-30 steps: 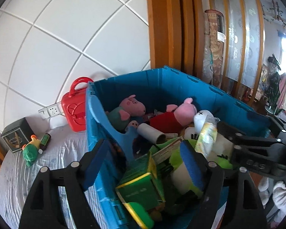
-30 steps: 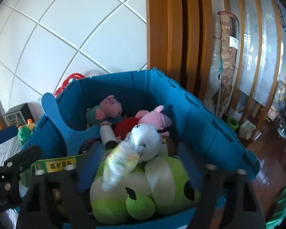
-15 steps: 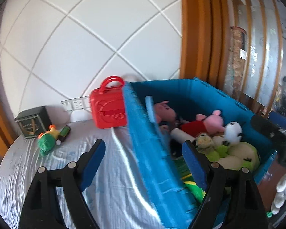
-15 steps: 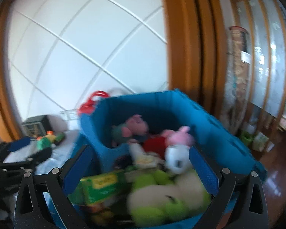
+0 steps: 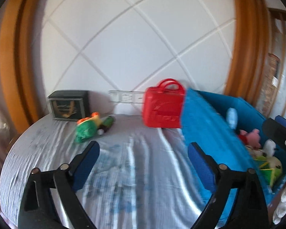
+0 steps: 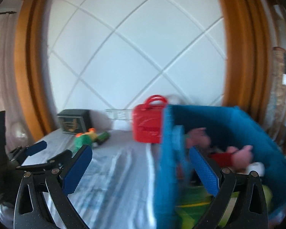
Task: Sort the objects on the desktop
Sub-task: 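Withdraw both tools from the bin toward the duck plush, then grasp the frog-hooded duck plush with the left tool while the right tool grasps it too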
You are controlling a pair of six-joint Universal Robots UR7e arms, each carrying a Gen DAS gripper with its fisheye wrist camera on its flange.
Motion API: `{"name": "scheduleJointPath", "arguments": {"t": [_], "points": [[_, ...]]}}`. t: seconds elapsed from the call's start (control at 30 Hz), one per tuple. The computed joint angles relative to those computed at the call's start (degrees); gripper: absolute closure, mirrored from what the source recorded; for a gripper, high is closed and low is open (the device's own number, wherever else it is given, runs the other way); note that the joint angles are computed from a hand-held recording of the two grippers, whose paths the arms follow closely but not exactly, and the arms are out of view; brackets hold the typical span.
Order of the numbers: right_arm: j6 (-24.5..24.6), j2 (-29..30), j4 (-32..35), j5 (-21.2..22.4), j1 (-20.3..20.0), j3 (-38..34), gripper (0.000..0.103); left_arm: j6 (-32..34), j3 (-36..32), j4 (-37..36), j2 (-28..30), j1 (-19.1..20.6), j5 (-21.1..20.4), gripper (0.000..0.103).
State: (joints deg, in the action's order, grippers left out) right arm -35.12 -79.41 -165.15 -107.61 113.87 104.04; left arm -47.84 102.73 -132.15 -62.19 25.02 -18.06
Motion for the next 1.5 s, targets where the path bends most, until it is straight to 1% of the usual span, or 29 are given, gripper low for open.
{"name": "scheduleJointPath", "arguments": {"t": [0.1, 0.17, 0.3, 0.4, 0.47, 0.5, 0.57, 0.67, 0.83, 0.9, 0.93, 1.0, 1.03, 1.1, 1.17, 1.2, 1.23, 1.27, 1.3, 1.33, 1.37, 1.4, 1.43, 1.5], "points": [[0.6, 3.6, -0.8, -1.4, 2.3, -0.1, 0.0, -4.2, 3.0, 5.9, -5.7, 1.8, 0.7, 0.008], [1.9, 6.5, 0.3, -1.9, 3.5, -1.0, 0.0, -6.6, 4.4, 9.1, -8.7, 2.9, 1.0, 0.008], [5.0, 12.1, 3.7, -2.1, 4.8, -3.7, 0.0, -13.8, 6.1, 19.1, -14.5, 5.8, 2.2, 0.008], [7.3, 16.1, 7.8, -1.5, 4.9, -6.9, 0.0, -17.3, 6.2, 24.5, -17.0, 8.5, 2.3, 0.008], [8.0, 19.2, 9.5, -2.0, 4.9, -9.4, 0.0, -20.4, 5.8, 28.2, -18.3, 11.0, 1.8, 0.008], [8.0, 20.6, 10.0, -2.4, 4.8, -10.5, 0.0, -20.6, 5.7, 28.0, -18.6, 12.3, 1.2, 0.008], [7.9, 23.9, 11.2, -3.1, 4.5, -13.3, 0.0, -16.6, 6.1, 21.9, -18.7, 15.5, -0.7, 0.008], [8.2, 29.0, 14.8, -3.9, 3.7, -18.4, 0.0, -11.6, 5.4, 15.6, -17.4, 19.5, -2.6, 0.008], [8.8, 37.3, 18.4, -5.6, 1.8, -27.4, 0.0, -0.7, 0.7, 5.8, -11.3, 26.7, -5.2, 0.008], [9.1, 41.1, 20.3, -6.4, 0.9, -31.9, 0.0, 3.9, -2.0, 1.7, -8.2, 29.5, -6.6, 0.008], [9.0, 42.6, 21.0, -6.7, 0.5, -33.7, 0.0, 7.0, -3.9, -1.1, -6.1, 31.3, -7.8, 0.008], [8.8, 45.9, 22.2, -7.4, -0.3, -37.6, 0.0, 10.9, -7.3, -4.1, -2.8, 33.7, -10.1, 0.008], [8.8, 47.6, 22.9, -7.6, -0.8, -39.7, 0.0, 14.1, -9.8, -6.5, -0.4, 35.2, -11.5, 0.008], [9.0, 50.3, 24.0, -7.8, -1.6, -43.0, 0.0, 18.8, -13.8, -9.3, 3.3, 37.1, -12.9, 0.008], [9.1, 52.9, 25.5, -7.9, -2.5, -46.7, 0.0, 23.8, -19.2, -11.6, 7.9, 39.0, -14.6, 0.008], [9.0, 54.1, 26.0, -8.1, -2.8, -48.2, 0.0, 25.8, -21.5, -12.8, 9.9, 39.7, -15.0, 0.01], [8.8, 55.3, 26.4, -8.4, -3.2, -49.9, 0.0, 27.6, -24.1, -13.4, 12.0, 40.4, -15.4, 0.022], [8.6, 56.5, 26.7, -8.6, -3.5, -51.5, 0.0, 28.9, -26.7, -13.3, 13.9, 41.2, -16.5, 0.036], [8.6, 57.5, 27.0, -8.9, -3.8, -53.1, 0.0, 29.4, -28.9, -12.3, 15.4, 42.0, -18.0, 0.047], [8.7, 58.7, 27.6, -9.1, -4.0, -54.9, 0.0, 29.3, -31.0, -10.6, 16.8, 42.8, -19.5, 0.052], [8.8, 60.1, 28.2, -9.1, -4.3, -57.1, 0.0, 29.8, -32.7, -9.9, 17.9, 43.5, -21.0, 0.063], [8.8, 61.1, 28.7, -9.2, -4.5, -58.7, 0.0, 29.9, -34.2, -8.6, 19.1, 44.1, -21.3, 0.069], [8.8, 62.5, 29.6, -9.4, -4.6, -60.8, 0.0, 29.6, -34.7, -7.9, 19.6, 44.4, -21.1, 0.069], [8.3, 64.8, 31.0, -9.4, -4.6, -64.3, 0.0, 30.0, -33.6, -9.1, 19.3, 44.9, -21.0, 0.069]]}}
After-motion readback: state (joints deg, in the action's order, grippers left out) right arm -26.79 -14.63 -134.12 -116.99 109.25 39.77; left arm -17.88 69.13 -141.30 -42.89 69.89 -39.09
